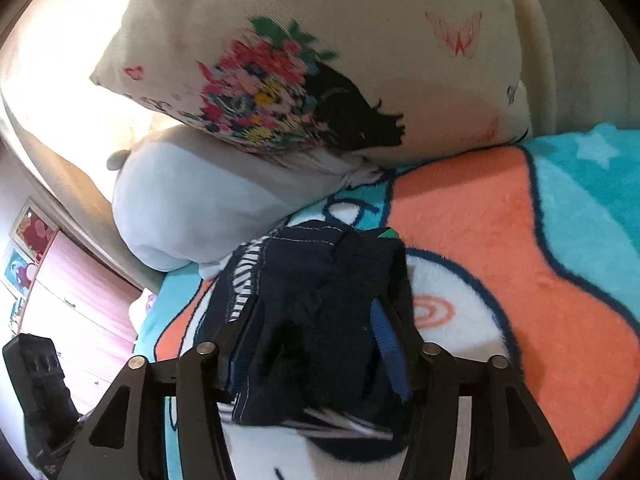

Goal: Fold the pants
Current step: 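Lower the folded pants onto the blanket and open both grippers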

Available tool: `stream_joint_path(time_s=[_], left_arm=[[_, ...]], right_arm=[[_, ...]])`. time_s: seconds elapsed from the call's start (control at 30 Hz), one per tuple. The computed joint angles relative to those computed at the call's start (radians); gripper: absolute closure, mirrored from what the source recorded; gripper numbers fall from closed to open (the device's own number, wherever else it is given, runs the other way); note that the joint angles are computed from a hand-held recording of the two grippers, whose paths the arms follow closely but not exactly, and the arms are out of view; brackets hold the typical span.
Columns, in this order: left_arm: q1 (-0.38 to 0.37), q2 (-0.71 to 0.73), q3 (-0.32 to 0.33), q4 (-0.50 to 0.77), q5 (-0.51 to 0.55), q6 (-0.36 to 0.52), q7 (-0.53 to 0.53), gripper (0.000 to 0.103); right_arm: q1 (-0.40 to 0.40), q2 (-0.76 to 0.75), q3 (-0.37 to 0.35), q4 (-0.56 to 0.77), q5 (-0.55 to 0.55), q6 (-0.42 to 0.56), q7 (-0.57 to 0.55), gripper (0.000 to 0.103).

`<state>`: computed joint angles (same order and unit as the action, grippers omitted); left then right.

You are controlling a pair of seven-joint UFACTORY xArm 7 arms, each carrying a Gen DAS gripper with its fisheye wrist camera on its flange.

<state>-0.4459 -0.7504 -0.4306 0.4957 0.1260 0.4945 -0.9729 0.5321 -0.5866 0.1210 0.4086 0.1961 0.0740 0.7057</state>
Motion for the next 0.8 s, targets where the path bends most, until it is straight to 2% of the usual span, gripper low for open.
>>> stream_joint_path(time_s=[0.13, 0.23, 0.37, 0.57, 0.8], left_arm=[[0.041, -0.027, -0.072, 0.023, 0.057, 0.070, -0.042, 0.048], [0.044, -0.052, -0.097, 0.030, 0.089, 0.106, -0.062, 0.043], [0.039, -0.068, -0.126, 0.044, 0.119, 0.141, -0.076, 0.037], [0.020, -0.053, -0.148, 0.065, 0.138, 0.168, -0.088, 0.035], [-0.001, -0.063, -0.157, 0.075, 0.152, 0.212, -0.097, 0.028]], right_arm=[[-0.086, -0.118, 0.111, -0.041, -0.042, 0.069, 0.078, 0.039], [-0.121, -0.186, 0.172, -0.073, -0.071, 0.104, 0.149, 0.038], [-0.169, -0.306, 0.257, -0.106, -0.133, 0.214, 0.259, 0.036], [-0.149, -0.381, 0.279, -0.124, -0.204, 0.317, 0.341, 0.035], [-0.118, -0.394, 0.277, -0.123, -0.241, 0.342, 0.380, 0.035]])
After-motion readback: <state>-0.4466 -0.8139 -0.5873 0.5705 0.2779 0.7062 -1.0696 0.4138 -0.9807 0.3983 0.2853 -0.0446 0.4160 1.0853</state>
